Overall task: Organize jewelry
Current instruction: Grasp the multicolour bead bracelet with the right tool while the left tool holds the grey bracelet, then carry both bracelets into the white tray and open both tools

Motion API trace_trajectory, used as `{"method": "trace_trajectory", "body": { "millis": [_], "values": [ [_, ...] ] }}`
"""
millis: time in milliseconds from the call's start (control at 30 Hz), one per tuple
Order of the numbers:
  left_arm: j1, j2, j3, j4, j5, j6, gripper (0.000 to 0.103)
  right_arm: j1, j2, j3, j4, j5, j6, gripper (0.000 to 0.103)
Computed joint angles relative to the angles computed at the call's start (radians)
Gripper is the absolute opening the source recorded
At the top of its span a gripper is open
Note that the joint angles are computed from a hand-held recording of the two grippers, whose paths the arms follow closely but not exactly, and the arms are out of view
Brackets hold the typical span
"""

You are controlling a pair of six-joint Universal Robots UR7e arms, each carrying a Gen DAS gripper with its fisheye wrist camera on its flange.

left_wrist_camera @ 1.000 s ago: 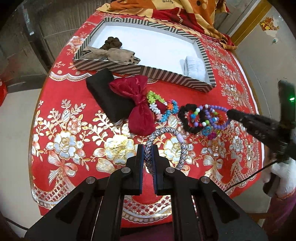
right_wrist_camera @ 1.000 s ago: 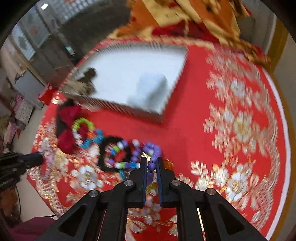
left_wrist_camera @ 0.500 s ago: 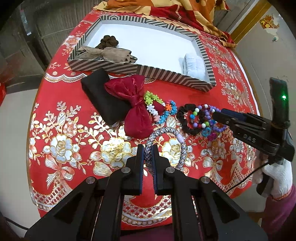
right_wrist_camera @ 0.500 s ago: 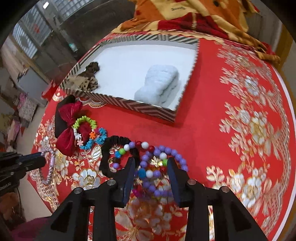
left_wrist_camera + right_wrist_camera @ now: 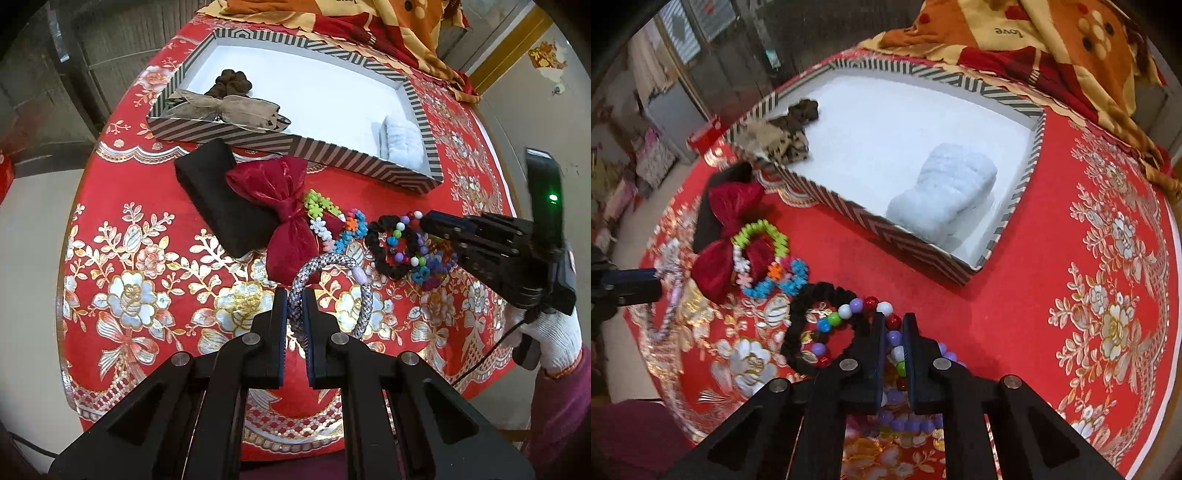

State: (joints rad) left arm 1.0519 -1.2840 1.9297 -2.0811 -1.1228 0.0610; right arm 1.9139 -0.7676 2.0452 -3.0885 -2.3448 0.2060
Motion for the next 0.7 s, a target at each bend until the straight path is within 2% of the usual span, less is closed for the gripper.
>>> {"method": "trace_trajectory", "body": {
  "millis": [100, 300, 500, 700],
  "values": [
    [-0.002, -0.001, -0.008, 0.003, -0.006, 0.003, 0.006, 0.016, -0.033, 0.024, -0.032, 0.026, 0.018, 0.009],
    [-0.018, 0.001, -0.029, -0.004, -0.020, 0.015, 0.006, 0.072, -0.073, 0.022, -0.067, 0.028, 0.023, 0.009],
    [-0.030, 0.030, -0.071, -0.045, -0.003, 0.044, 0.006, 0.112, -0.073, -0.023, -0.090, 0.000, 0.003, 0.009],
    [-0.027, 0.084, -0.136, -0.089, 0.018, 0.072, 0.006, 0.112, -0.051, -0.089, -0.102, -0.004, -0.030, 0.009]
  ]
}}
